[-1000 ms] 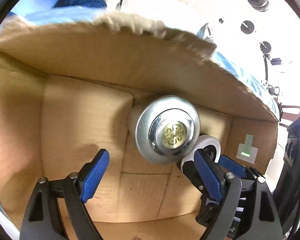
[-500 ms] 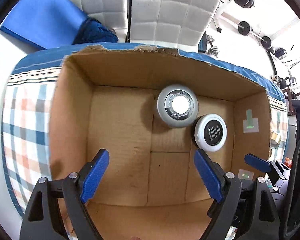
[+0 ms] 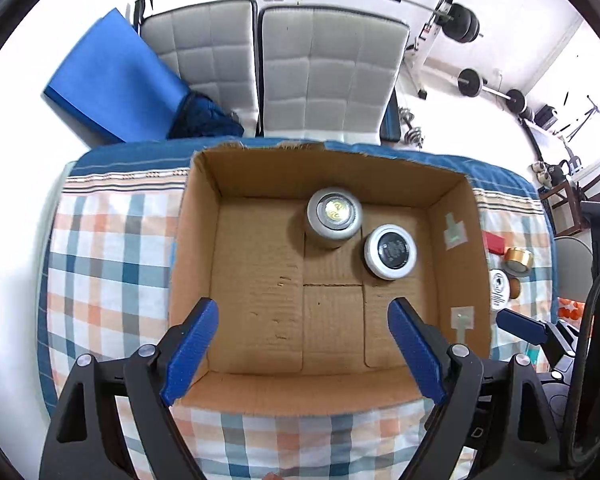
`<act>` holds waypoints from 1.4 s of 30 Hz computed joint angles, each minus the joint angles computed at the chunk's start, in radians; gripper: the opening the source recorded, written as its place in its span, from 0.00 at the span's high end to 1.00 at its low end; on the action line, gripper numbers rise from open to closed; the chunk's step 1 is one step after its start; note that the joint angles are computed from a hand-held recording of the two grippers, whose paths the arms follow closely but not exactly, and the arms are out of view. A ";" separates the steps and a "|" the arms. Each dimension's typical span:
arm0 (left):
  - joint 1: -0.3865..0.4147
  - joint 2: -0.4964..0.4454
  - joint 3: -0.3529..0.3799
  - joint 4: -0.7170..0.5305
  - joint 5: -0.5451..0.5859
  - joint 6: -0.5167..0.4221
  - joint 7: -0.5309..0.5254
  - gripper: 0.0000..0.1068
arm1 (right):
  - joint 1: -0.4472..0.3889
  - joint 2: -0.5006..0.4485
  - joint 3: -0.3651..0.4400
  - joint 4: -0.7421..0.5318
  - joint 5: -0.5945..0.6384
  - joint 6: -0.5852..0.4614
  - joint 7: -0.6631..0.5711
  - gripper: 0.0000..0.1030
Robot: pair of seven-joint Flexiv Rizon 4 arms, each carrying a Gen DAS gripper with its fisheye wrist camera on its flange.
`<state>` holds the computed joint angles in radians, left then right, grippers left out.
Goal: Organize rigid objects
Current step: 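Withdraw both tools from the box toward the remaining items, then grasp the white cream jar with the left tool while the right tool grasps the gold tin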
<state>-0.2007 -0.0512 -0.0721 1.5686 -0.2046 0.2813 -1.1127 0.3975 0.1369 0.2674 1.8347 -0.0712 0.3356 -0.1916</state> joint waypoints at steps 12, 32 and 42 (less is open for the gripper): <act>-0.070 0.088 -0.048 0.027 -0.036 0.017 -0.071 0.19 | -0.030 0.222 0.008 0.044 0.032 -0.093 -0.043 0.00; -0.414 -0.266 -0.142 -0.151 0.251 0.038 -0.536 0.19 | -0.379 0.496 -0.425 0.532 0.371 -0.024 -0.468 0.28; -0.447 -0.273 -0.117 -0.146 0.304 0.009 -0.585 0.19 | -0.407 0.401 -0.358 0.497 0.443 -0.062 -0.663 0.18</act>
